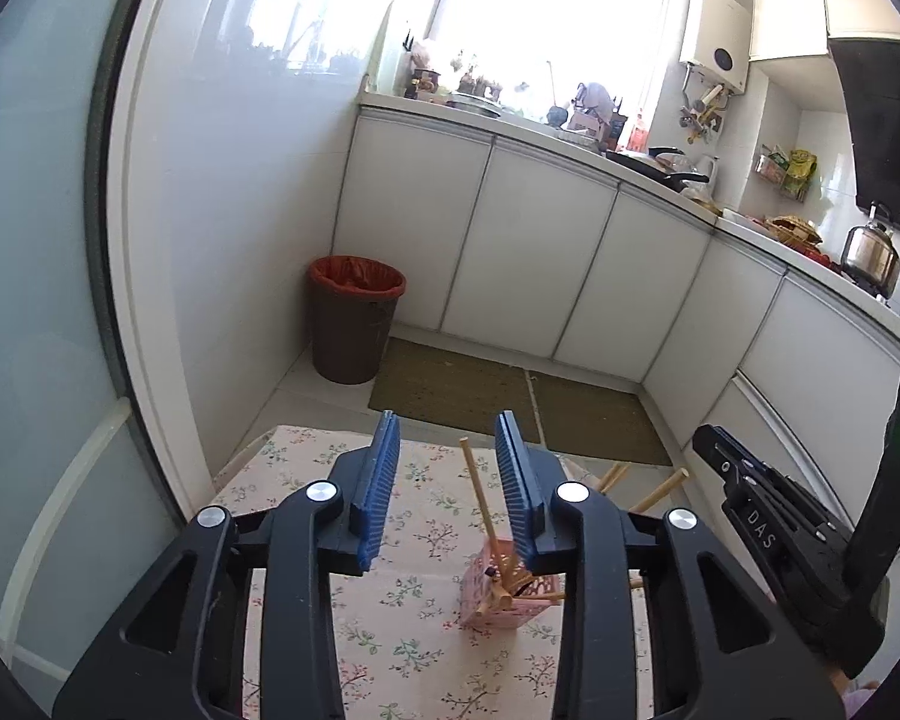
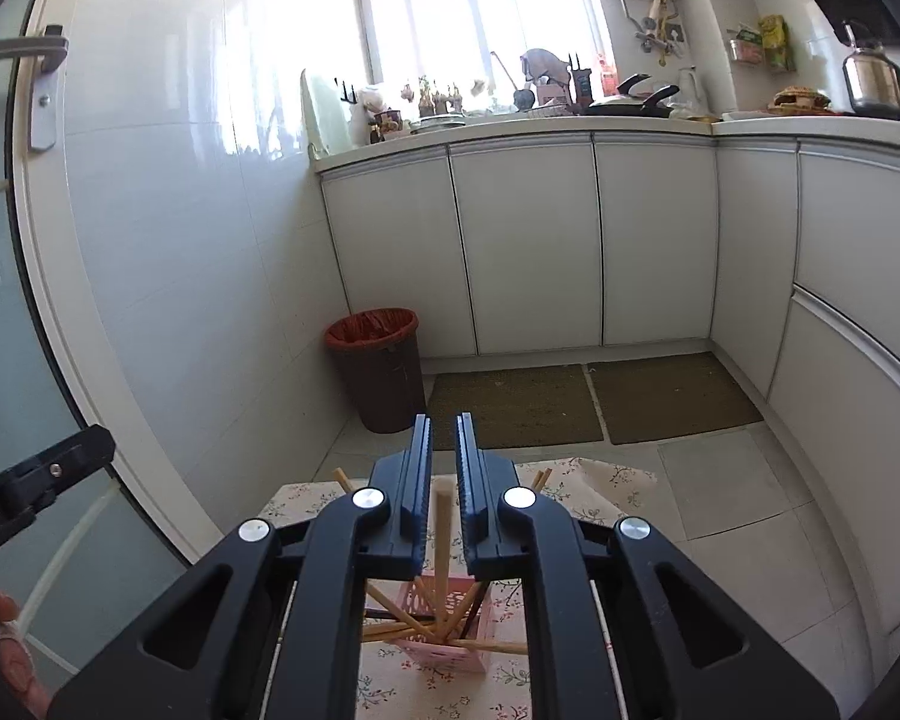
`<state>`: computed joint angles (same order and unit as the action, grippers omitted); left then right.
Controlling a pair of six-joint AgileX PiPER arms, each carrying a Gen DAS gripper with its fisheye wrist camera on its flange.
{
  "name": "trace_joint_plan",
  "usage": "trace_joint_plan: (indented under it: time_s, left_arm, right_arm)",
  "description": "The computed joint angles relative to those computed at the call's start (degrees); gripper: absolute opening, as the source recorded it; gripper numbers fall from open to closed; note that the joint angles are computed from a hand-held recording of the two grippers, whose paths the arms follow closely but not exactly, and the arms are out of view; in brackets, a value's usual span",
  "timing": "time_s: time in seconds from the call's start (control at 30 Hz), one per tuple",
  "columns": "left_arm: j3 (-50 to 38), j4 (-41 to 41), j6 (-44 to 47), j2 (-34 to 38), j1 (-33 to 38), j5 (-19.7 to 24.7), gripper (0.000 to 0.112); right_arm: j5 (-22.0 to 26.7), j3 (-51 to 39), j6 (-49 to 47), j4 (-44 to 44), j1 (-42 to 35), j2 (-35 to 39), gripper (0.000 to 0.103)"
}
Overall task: Organize utensils
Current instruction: 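Carry the bamboo chopsticks over the pink holder and open both tools to drop them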
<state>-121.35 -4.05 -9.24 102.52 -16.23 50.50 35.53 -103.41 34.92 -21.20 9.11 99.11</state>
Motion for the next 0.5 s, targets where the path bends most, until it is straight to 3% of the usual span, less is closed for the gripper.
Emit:
trace_joint_plan:
  time_s: [0.07, 0.13, 0.2, 0.5]
  left_arm:
    - [4.08, 7.77, -4.29, -2.69, -2.14, -3.04, 0.059]
    - [7.75, 12.26, -6.90, -5.38, -3.75, -5.25, 0.071]
    - [9.17, 14.66, -8.25, -6.93, -5.05, -5.40, 0.073]
    - [13.29, 24.53, -14.47, -13.61, -12.07, -2.17, 0.095]
  right_arm:
    - [0.69, 0.41, 0.64, -0.51, -0.04, -1.14, 0.010]
    - [1.57, 1.56, 2.68, -3.67, 0.64, -3.14, 0.017]
    - [3.06, 2.83, 4.59, -6.51, 1.33, -5.30, 0.031]
    - [12.39, 10.10, 10.77, -15.21, 6.21, -16.30, 0.034]
